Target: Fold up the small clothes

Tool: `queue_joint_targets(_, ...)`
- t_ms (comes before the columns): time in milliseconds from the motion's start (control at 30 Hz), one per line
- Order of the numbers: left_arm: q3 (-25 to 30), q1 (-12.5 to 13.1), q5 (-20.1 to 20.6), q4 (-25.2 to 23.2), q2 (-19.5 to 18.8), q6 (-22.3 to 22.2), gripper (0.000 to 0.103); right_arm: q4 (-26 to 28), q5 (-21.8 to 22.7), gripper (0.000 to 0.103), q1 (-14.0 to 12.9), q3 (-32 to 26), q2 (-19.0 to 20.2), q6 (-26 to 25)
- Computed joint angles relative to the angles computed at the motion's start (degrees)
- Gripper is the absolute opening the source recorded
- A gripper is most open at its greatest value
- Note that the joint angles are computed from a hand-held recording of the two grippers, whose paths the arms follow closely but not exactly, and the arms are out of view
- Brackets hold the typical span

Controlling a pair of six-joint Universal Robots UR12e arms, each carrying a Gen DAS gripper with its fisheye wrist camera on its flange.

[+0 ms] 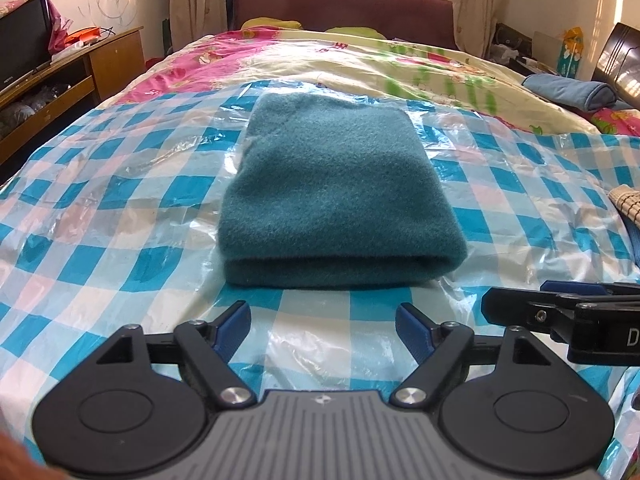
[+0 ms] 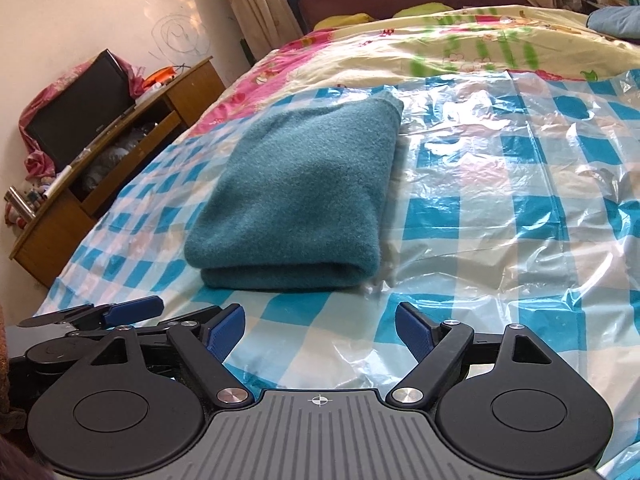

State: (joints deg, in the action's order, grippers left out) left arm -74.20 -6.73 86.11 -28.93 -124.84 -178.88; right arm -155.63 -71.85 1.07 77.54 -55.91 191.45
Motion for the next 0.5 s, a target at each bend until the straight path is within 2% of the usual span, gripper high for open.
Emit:
queue_joint_targets(233, -0.5, -0.1, 1.0, -0.7, 0.3, -0.2, 0.090, 0.3, -2.3, 0.085, 0.5, 0.2, -0.3, -1.2)
queue_joint_targets(500, -0.4, -0.2, 2.1, -2.2, 0.3, -1.5, 0.102, 0.9, -3.4, 0.086, 0.7, 0.6, -0.5, -2.3)
